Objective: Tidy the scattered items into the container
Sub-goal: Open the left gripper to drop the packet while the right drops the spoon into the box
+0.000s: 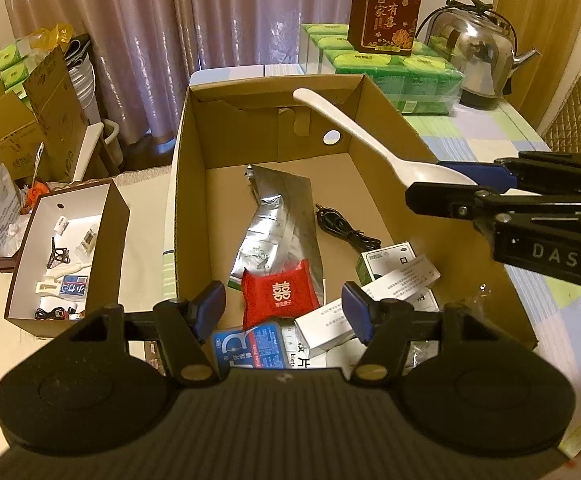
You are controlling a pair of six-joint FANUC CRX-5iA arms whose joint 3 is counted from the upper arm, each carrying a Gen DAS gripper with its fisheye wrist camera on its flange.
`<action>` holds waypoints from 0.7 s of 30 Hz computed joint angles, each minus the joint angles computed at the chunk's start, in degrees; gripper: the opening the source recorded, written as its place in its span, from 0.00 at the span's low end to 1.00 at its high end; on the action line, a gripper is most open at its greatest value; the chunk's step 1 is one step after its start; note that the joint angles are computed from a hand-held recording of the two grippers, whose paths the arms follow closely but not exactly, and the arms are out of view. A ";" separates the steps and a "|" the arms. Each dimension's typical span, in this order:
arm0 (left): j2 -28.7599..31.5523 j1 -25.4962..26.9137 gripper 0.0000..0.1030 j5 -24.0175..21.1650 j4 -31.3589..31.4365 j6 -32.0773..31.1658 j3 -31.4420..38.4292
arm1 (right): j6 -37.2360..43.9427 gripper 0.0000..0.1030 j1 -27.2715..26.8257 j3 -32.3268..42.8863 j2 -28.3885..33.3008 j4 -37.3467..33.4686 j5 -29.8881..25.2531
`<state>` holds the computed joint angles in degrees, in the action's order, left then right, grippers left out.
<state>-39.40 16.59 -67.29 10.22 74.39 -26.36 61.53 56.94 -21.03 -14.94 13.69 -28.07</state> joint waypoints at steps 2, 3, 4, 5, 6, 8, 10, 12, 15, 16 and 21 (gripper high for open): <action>0.10 -0.36 0.58 0.01 -0.21 0.19 0.11 | 0.25 0.28 -0.17 0.36 0.17 -0.87 -0.26; 0.08 -0.37 0.58 0.04 -0.16 0.23 0.08 | 0.36 0.28 -0.27 0.53 0.23 -1.34 -0.36; 0.15 -0.39 0.58 -0.03 -0.11 0.31 0.17 | 0.30 0.28 -0.29 0.62 0.25 -1.60 -0.41; 0.14 -0.33 0.58 -0.02 0.01 0.24 0.12 | 0.29 0.28 -0.33 0.64 0.28 -1.73 -0.37; 0.06 -0.28 0.58 -0.01 0.05 0.20 0.02 | 0.24 0.28 -0.37 0.71 0.37 -1.77 -0.31; 0.06 -0.27 0.58 -0.05 0.03 0.26 0.01 | -0.33 0.28 -0.22 0.59 0.36 -1.52 -0.01; 0.04 -0.12 0.58 -0.14 0.32 0.16 -0.06 | -0.60 0.32 0.09 0.14 0.37 -0.36 0.76; 0.05 -0.17 0.58 -0.28 0.23 0.23 -0.06 | -0.95 0.68 0.33 -0.41 0.25 0.86 1.21; -0.29 0.21 0.58 -0.39 0.37 0.13 -0.31 | -2.57 0.73 0.08 -1.65 -0.52 2.00 2.41; -0.36 0.28 0.58 -0.37 0.38 0.14 -0.40 | -2.69 0.73 0.03 -1.72 -0.60 2.00 2.35; -0.68 0.36 0.58 -0.62 0.30 0.56 -0.64 | -3.65 0.73 -0.33 -2.89 -1.88 2.54 1.93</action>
